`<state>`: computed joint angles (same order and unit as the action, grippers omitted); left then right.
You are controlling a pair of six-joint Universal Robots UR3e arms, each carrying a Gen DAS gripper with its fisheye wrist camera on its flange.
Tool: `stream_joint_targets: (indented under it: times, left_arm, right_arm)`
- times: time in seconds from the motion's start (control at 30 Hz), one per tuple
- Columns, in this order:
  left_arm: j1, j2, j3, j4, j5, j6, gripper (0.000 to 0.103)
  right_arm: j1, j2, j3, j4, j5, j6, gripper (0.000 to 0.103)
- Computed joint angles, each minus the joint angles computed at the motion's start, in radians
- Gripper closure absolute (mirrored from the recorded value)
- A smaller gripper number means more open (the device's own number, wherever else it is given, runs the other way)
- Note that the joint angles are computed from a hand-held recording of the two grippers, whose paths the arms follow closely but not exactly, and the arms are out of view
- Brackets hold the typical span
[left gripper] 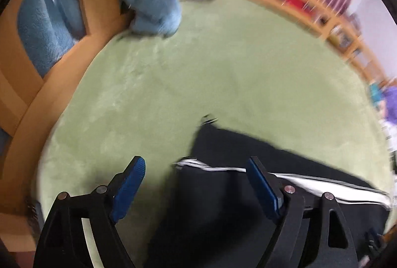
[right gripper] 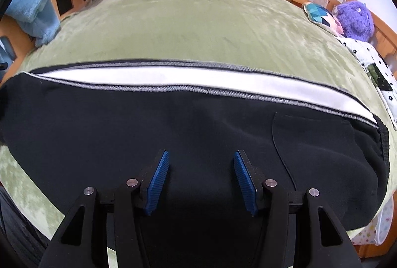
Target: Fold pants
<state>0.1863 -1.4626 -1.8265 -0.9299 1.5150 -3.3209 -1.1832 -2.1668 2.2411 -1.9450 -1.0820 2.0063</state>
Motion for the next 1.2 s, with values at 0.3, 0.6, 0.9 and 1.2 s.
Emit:
stream_joint_targets:
  times: [0.3,0.6,0.9,1.2]
  left_arm:
    - [0.204,0.029,-0.087,0.21,-0.555,0.044,0.094]
    - [0.131,-0.157,-0.001,0.223,-0.189,-0.056,0.101]
    - [0.213,0.158,-0.187,0.103,-0.267,0.049,0.045]
    - [0.389,0.687,-0.424,-0.246,-0.45,0.195,0.033]
  right_arm:
    - [0.128,0.127,-0.031,-0.187,-0.046,0.197,0.049]
    - [0.208,0.189,0.0,-0.322,-0.103,0.246,0.049]
    - [0.151,0.114,0.012,-0.216,-0.064,0.217,0.049]
    - [0.009,-0.084,0.027,0.05,0.006,0.07,0.049]
